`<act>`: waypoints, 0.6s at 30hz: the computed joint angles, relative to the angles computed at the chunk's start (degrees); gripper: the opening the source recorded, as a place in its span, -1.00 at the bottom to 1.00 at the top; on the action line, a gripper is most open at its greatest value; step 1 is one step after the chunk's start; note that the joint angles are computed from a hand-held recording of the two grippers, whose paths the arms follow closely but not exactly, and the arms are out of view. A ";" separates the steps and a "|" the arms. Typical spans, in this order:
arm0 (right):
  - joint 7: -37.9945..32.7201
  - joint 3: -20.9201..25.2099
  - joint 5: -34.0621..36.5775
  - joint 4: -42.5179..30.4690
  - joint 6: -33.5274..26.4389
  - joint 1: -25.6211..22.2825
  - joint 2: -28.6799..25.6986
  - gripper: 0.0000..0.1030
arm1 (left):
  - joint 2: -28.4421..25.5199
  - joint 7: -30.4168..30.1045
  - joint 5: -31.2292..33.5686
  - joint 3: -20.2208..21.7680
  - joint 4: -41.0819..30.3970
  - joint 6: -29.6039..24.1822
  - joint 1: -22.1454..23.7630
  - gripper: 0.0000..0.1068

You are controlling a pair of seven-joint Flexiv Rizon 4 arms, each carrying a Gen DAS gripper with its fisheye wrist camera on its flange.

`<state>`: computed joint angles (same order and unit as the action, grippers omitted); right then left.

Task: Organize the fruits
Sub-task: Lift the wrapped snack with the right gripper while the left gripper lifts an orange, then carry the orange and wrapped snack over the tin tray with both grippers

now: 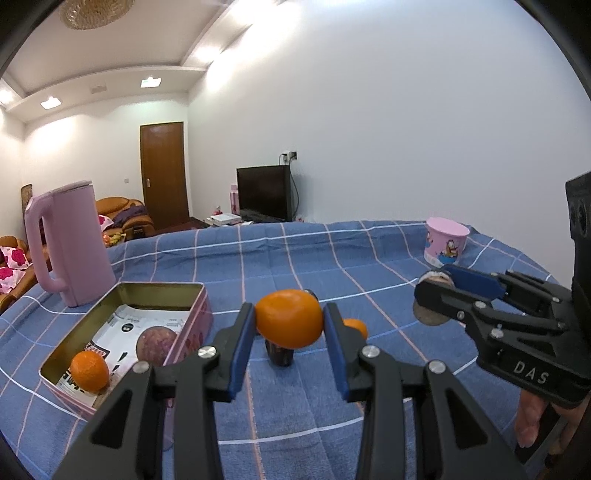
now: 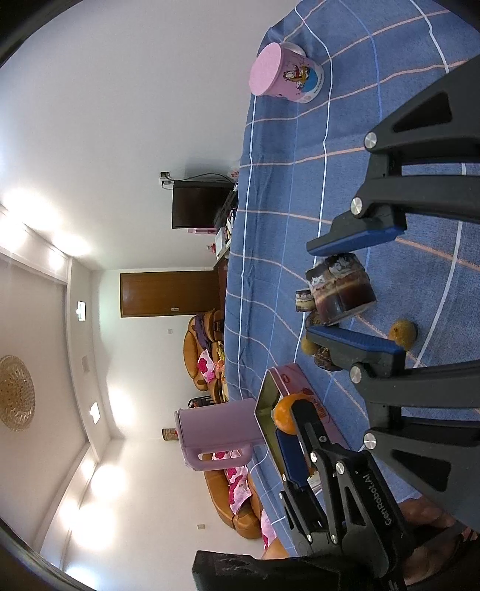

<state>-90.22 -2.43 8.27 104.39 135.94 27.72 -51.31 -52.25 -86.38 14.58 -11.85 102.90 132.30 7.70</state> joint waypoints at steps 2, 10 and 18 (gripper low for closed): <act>-0.23 0.10 -0.14 0.17 0.84 0.00 -0.13 -0.19 | -0.04 0.09 -0.28 0.28 0.06 0.46 -0.30 -0.27; -1.34 0.19 0.24 0.41 2.18 0.28 -0.22 -0.19 | -0.23 0.07 -0.56 1.04 0.35 2.64 -0.91 -0.27; -2.25 -0.04 1.41 0.03 2.23 0.84 -0.35 -0.19 | -0.28 -0.90 0.17 0.89 0.38 3.44 -0.45 -0.27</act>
